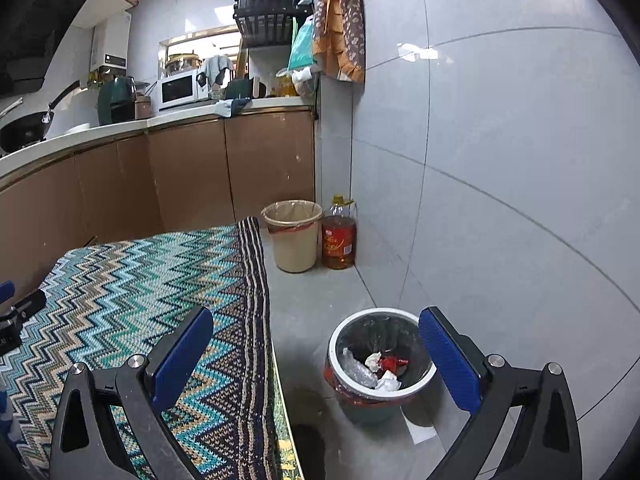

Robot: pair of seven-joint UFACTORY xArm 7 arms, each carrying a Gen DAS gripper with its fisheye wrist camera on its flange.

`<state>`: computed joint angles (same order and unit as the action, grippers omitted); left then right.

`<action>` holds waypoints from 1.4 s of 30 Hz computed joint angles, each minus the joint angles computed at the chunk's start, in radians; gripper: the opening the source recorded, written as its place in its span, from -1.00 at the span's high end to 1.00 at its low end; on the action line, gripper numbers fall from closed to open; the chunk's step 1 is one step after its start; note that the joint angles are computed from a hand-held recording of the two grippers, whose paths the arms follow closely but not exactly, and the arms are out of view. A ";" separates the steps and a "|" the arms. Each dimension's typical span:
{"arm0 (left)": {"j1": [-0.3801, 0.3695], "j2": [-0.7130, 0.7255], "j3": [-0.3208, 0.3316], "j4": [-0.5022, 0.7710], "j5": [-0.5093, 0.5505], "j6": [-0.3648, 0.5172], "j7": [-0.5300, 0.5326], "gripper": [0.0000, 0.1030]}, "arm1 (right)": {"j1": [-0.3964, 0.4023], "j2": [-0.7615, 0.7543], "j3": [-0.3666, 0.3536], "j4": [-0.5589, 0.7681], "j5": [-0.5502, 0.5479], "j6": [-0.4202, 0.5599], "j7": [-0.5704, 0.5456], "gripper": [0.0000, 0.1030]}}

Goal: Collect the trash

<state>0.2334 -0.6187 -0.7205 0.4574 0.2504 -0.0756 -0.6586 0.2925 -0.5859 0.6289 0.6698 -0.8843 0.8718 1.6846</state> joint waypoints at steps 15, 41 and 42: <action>-0.006 0.022 -0.042 0.027 0.012 -0.017 0.023 -0.84 | 0.008 -0.050 -0.010 -0.047 0.044 0.002 -0.002 -1.00; -0.079 0.074 0.008 0.012 -0.078 -0.100 0.096 -0.84 | 0.017 -0.172 0.032 -0.053 0.171 0.172 -0.108 -1.00; -0.080 0.076 0.007 0.012 -0.085 -0.102 0.100 -0.84 | 0.019 -0.184 0.033 -0.055 0.179 0.187 -0.112 -1.00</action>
